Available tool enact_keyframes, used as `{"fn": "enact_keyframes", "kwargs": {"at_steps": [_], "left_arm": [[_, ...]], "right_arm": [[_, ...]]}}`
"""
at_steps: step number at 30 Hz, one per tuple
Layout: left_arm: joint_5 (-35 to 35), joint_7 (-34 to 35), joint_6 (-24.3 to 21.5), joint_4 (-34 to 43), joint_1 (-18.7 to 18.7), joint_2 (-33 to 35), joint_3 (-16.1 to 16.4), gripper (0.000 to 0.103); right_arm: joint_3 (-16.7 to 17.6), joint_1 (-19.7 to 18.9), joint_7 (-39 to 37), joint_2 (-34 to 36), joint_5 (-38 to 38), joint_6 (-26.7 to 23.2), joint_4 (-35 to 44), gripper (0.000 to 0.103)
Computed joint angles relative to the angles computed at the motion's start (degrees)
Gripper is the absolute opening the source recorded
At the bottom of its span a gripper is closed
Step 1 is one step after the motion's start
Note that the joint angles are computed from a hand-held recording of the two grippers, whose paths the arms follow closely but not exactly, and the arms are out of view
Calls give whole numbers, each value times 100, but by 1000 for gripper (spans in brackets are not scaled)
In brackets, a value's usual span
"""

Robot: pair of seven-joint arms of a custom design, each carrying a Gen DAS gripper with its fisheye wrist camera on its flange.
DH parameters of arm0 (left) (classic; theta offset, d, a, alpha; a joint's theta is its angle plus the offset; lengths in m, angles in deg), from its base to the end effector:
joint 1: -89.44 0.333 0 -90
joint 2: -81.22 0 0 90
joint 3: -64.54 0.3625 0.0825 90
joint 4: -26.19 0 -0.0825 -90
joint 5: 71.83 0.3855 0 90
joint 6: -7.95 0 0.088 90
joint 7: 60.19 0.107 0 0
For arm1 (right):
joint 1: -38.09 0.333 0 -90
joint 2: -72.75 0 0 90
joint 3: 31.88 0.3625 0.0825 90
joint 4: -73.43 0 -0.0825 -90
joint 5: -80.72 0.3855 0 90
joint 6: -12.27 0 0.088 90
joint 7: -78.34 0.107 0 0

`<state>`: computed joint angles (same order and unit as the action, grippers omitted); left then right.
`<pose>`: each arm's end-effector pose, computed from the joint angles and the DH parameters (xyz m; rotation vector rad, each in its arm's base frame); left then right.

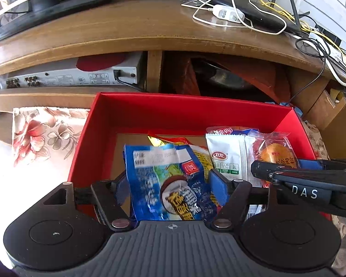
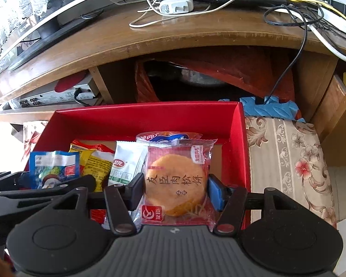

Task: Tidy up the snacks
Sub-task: 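Carry the cake pack and blue packet over the red box with both grippers, then open both grippers to drop the cake pack and blue packet into the box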

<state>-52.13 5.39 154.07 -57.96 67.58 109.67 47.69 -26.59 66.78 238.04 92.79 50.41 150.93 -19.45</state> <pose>0.6225 -0.4397 0.5119 -1.5212 2.2902 -0.7890 0.5993 0.3894 0.5144 -1.5368 2.1177 -0.4670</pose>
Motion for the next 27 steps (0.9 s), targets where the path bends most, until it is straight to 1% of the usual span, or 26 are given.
{"fn": "enact_keyframes", "kwargs": {"at_steps": [4, 9, 10, 16, 24, 26, 27], "left_arm": [[-44, -25, 6, -13, 18, -11, -4, 80], [-46, -58, 72, -85, 31, -75, -9, 81], [-61, -54, 88, -95, 42, -84, -20, 82], [-142, -6, 160, -156, 78, -145, -79, 84], [-329, 120, 329, -357, 163, -313, -186, 85], [-377, 173, 356, -428, 186, -367, -218, 86], [-419, 233, 367, -466, 210, -392, -250, 87]], "right_arm": [[-2, -6, 17, -14, 7, 21, -18, 57], [-20, 27, 75, -38, -68, -2, -6, 57], [-65, 70, 192, -49, -192, 10, -22, 57], [-58, 67, 332, -139, -288, -2, -82, 58], [-49, 78, 620, -359, -517, 7, -216, 58], [-36, 85, 682, -409, -556, -13, -255, 59], [-23, 80, 695, -442, -560, 10, -290, 61]]}}
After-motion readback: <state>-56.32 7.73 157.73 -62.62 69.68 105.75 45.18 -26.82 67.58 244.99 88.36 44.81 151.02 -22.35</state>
